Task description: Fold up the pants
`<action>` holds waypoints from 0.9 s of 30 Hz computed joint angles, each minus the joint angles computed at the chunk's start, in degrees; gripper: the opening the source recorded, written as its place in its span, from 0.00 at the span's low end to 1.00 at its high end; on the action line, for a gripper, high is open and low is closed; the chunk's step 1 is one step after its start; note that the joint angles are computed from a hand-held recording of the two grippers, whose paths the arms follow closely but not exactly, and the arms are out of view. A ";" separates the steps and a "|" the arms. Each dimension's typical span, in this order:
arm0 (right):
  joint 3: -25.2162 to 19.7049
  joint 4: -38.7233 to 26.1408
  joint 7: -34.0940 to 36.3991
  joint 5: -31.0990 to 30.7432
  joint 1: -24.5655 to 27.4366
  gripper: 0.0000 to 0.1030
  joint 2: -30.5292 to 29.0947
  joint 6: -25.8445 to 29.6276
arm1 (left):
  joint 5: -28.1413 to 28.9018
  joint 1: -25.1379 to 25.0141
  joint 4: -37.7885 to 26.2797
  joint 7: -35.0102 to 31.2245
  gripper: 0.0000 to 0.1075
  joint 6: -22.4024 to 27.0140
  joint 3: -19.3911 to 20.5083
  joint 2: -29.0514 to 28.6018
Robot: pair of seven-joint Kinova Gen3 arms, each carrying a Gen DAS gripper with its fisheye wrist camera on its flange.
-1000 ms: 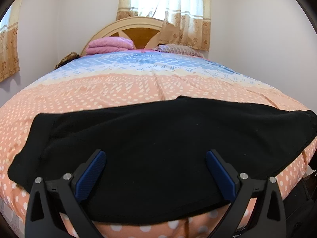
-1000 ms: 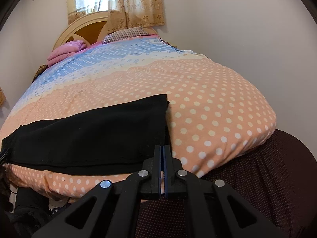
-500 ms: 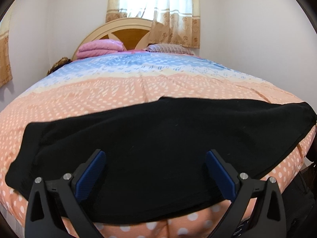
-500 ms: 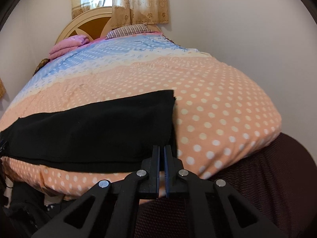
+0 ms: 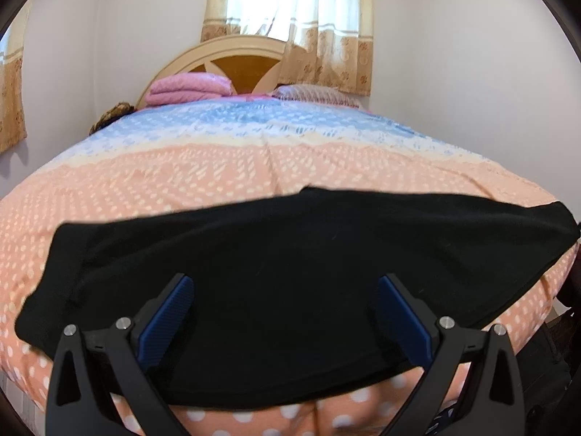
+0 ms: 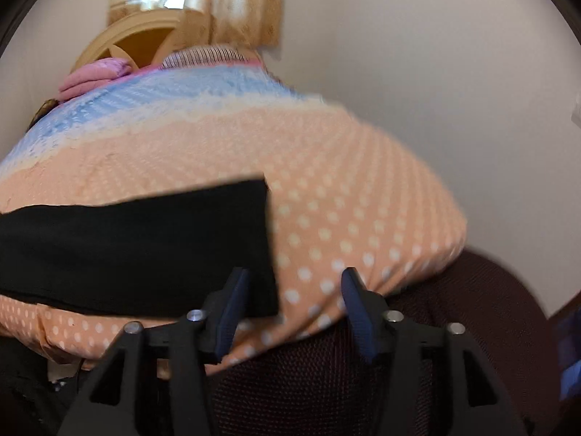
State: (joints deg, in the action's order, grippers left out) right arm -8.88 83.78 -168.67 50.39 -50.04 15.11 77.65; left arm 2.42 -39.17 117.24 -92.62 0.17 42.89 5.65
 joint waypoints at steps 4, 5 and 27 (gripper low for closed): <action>-7.90 -3.16 3.54 4.31 3.61 0.54 1.70 -6.09 | -0.81 -6.22 -0.89 -0.85 0.96 -0.05 9.82 0.20; -10.55 -5.01 5.87 4.65 5.15 0.54 3.17 -8.42 | -1.18 -7.90 -1.25 -1.45 0.96 0.29 12.47 0.56; -27.35 -25.86 41.25 -17.56 15.99 0.47 21.39 -20.59 | 11.36 -12.93 -4.73 -21.51 0.96 7.61 27.21 8.59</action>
